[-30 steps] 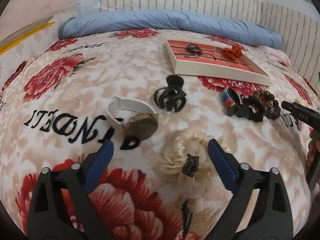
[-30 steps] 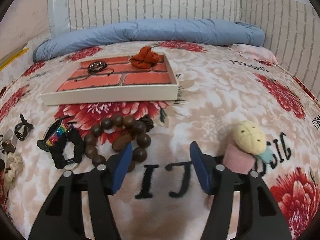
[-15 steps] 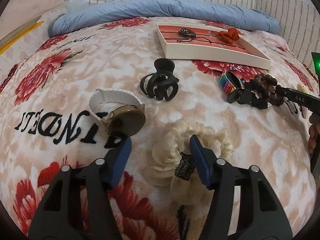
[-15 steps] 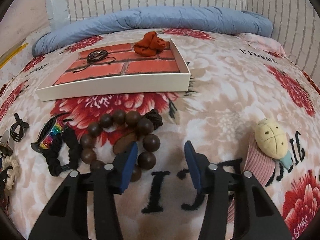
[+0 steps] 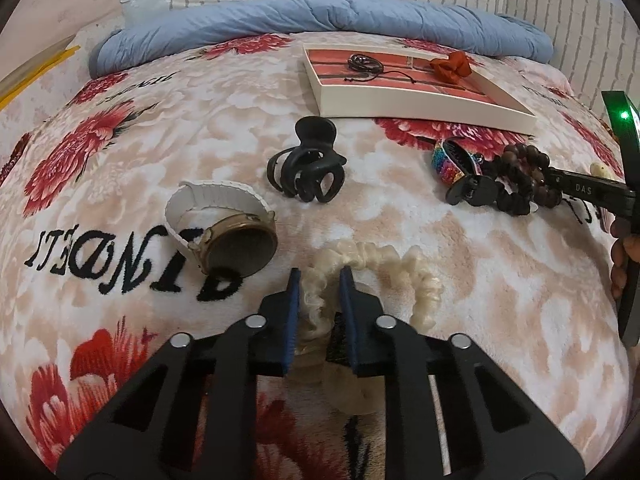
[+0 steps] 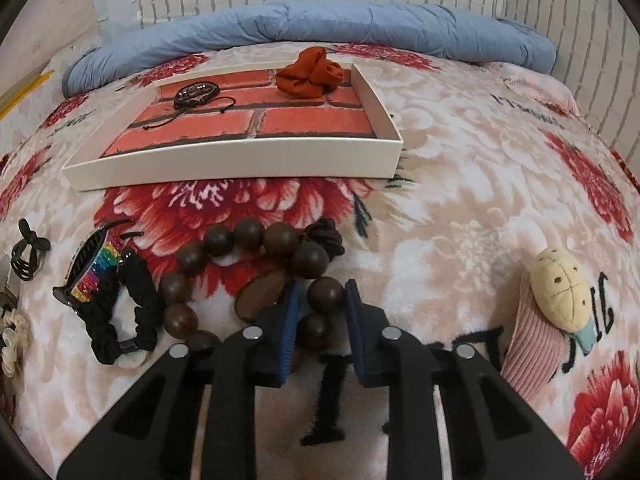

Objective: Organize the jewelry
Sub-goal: 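Carry the cream scrunchie and bead bracelet over the tray with both tools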

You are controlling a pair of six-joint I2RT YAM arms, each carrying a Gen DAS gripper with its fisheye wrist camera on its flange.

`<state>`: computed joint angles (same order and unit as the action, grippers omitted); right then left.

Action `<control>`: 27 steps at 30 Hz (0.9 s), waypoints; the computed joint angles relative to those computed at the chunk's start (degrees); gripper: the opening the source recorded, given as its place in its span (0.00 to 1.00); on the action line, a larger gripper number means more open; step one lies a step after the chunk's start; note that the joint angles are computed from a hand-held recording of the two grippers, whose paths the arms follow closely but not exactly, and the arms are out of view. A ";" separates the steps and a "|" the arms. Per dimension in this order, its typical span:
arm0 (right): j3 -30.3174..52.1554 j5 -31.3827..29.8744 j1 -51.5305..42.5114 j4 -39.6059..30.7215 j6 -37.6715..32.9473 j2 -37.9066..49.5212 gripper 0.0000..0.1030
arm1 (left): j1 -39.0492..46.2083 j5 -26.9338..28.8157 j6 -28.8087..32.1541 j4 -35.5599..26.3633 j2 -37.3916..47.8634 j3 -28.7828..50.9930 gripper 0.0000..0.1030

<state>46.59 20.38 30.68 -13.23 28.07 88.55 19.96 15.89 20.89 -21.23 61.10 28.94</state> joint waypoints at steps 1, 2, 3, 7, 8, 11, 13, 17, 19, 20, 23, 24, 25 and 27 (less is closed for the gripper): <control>-0.10 0.00 0.09 0.20 -0.02 -0.08 0.21 | 0.11 -0.12 -0.01 0.04 -0.17 -0.09 0.11; -0.28 -0.04 0.13 0.44 -0.14 -0.22 0.20 | 0.19 -0.23 -0.06 0.06 -0.30 -0.10 0.09; -0.50 0.09 0.29 0.70 -0.24 -0.50 0.19 | 0.26 -0.28 -0.12 0.01 -0.49 -0.10 0.09; -1.91 0.20 0.40 1.97 -0.46 -2.32 0.19 | 1.07 -0.04 -0.47 -0.30 -2.29 -0.47 0.07; -2.34 0.50 0.57 2.28 -0.59 -3.07 0.19 | 1.41 0.19 -0.61 -0.38 -2.69 -0.47 0.07; -2.25 2.78 1.73 2.25 -2.46 -4.45 0.19 | 2.80 1.13 -1.03 -1.39 -4.26 -0.03 0.06; -1.41 3.86 2.41 1.60 -3.94 -4.95 0.19 | 3.41 1.46 -1.44 -1.81 -4.81 0.74 0.06; 1.03 6.50 4.74 -0.03 -7.12 -5.81 0.19 | 3.41 1.60 -2.65 -3.02 -5.13 3.53 0.06; 2.58 7.71 5.71 -0.69 -9.04 -6.09 0.19 | 2.63 1.26 -3.82 -3.57 -4.59 5.99 0.06; 3.21 7.99 5.99 -0.91 -9.87 -6.40 0.19 | 2.22 1.17 -4.35 -3.74 -4.01 7.18 0.06; 5.65 8.89 6.70 -1.75 -12.23 -7.15 0.19 | -0.43 -0.39 -6.51 -3.93 -1.89 11.72 0.06; 6.36 8.77 6.64 -1.94 -12.83 -7.39 0.19 | -1.41 -0.93 -7.30 -3.87 -0.98 13.50 0.06; 7.60 8.39 6.29 -2.32 -13.77 -7.64 0.19 | -1.98 -1.14 -7.81 -3.93 -0.40 14.75 0.06; 9.00 8.03 5.76 -2.85 -14.74 -7.89 0.19 | -3.69 -2.09 -8.96 -4.04 1.52 17.92 0.06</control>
<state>55.59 28.41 36.44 -16.08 13.33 80.66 16.27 13.80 11.93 -25.27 62.62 46.86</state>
